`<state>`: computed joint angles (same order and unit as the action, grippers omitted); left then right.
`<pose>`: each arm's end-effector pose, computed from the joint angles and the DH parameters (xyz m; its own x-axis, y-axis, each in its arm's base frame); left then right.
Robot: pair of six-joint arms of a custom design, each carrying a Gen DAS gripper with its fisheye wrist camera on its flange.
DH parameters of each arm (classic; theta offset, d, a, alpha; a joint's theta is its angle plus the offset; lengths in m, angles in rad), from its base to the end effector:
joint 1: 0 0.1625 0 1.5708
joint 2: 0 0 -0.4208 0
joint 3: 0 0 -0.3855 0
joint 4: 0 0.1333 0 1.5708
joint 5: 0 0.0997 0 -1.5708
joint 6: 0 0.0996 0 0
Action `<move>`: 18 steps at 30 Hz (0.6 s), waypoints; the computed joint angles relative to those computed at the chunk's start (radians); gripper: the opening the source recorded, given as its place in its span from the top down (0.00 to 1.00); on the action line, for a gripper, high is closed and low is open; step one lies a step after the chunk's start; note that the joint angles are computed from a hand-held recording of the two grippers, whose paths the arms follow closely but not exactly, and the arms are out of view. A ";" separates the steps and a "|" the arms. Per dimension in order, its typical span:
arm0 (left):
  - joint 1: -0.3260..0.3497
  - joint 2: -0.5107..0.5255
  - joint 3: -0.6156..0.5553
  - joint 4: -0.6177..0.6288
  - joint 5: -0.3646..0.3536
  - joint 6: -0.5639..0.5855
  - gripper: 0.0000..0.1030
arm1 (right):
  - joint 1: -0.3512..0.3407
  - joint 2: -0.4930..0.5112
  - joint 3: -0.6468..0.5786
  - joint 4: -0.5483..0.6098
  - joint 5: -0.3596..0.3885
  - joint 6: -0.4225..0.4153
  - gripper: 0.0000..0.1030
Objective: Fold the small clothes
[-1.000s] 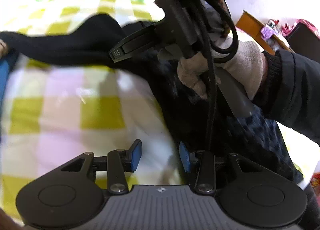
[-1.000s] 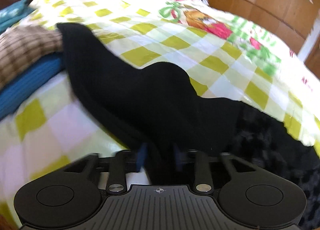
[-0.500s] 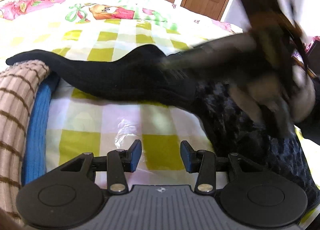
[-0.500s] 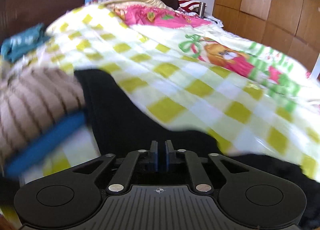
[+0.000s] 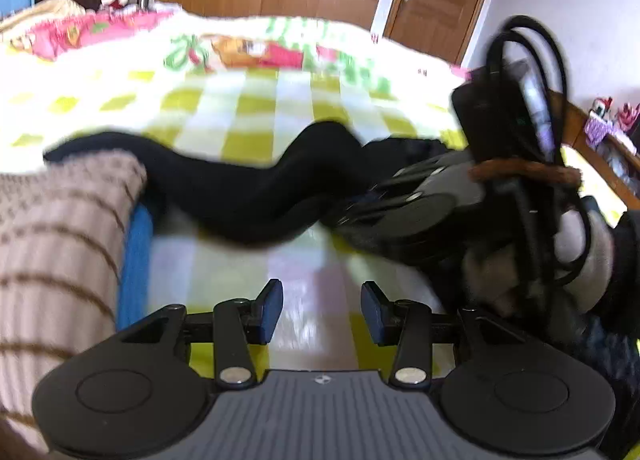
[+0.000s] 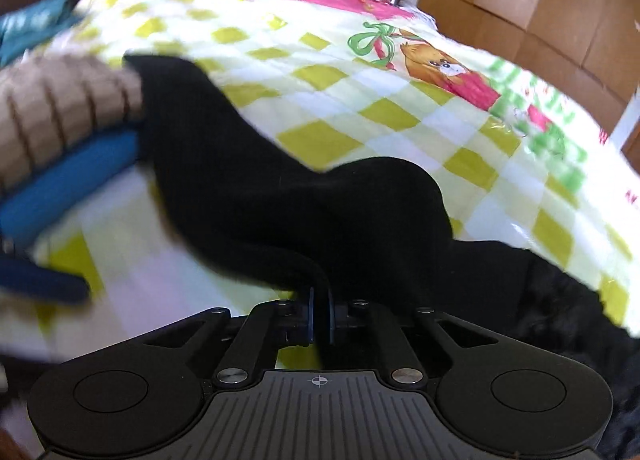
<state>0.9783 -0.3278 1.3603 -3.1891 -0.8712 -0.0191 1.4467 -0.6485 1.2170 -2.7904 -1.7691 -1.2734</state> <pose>-0.2390 -0.7086 -0.0414 -0.8422 0.1187 -0.5259 0.4493 0.6936 -0.5630 0.0139 -0.8067 0.1919 -0.3749 -0.6844 0.6254 -0.8872 0.4606 -0.0278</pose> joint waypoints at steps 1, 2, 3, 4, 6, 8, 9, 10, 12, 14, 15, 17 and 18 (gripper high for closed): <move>-0.002 0.001 -0.005 -0.014 0.004 0.010 0.46 | 0.004 0.005 -0.018 0.035 0.009 0.032 0.92; -0.004 0.002 -0.010 -0.019 0.008 0.015 0.46 | 0.008 0.007 -0.036 0.081 0.025 0.066 0.92; -0.007 0.002 -0.016 -0.020 0.014 0.017 0.45 | 0.010 0.010 -0.050 0.119 0.042 0.088 0.92; -0.009 0.006 -0.023 -0.018 0.020 0.016 0.45 | 0.011 0.014 -0.066 0.158 0.057 0.109 0.92; -0.016 0.009 -0.030 -0.003 0.030 0.012 0.45 | 0.013 0.032 -0.110 0.228 0.066 0.163 0.89; -0.027 0.011 -0.021 -0.005 0.035 0.017 0.45 | 0.005 0.022 -0.131 0.274 0.096 0.220 0.89; -0.033 0.012 -0.016 -0.003 0.027 0.014 0.45 | -0.003 -0.002 -0.118 0.278 0.127 0.238 0.89; -0.042 0.001 0.005 -0.001 0.010 0.001 0.45 | -0.013 -0.038 -0.092 0.271 0.158 0.240 0.88; -0.043 0.010 -0.006 0.022 -0.059 -0.017 0.45 | -0.032 -0.109 -0.053 0.273 0.183 0.229 0.88; -0.054 0.024 -0.012 0.027 -0.122 -0.016 0.45 | -0.058 -0.199 0.012 0.250 0.158 0.208 0.88; -0.063 0.035 -0.022 0.037 -0.146 -0.006 0.45 | -0.072 -0.244 0.051 0.229 0.133 0.201 0.88; -0.080 0.056 -0.042 0.074 -0.170 0.025 0.45 | -0.106 -0.332 0.124 0.203 0.070 0.191 0.88; -0.089 0.062 -0.047 0.094 -0.172 0.029 0.45 | -0.124 -0.376 0.164 0.180 0.029 0.191 0.88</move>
<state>0.8891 -0.2657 1.3136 -3.0951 -1.0437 0.0096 1.3223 -1.0244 1.3810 -2.6105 -1.7405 -1.0827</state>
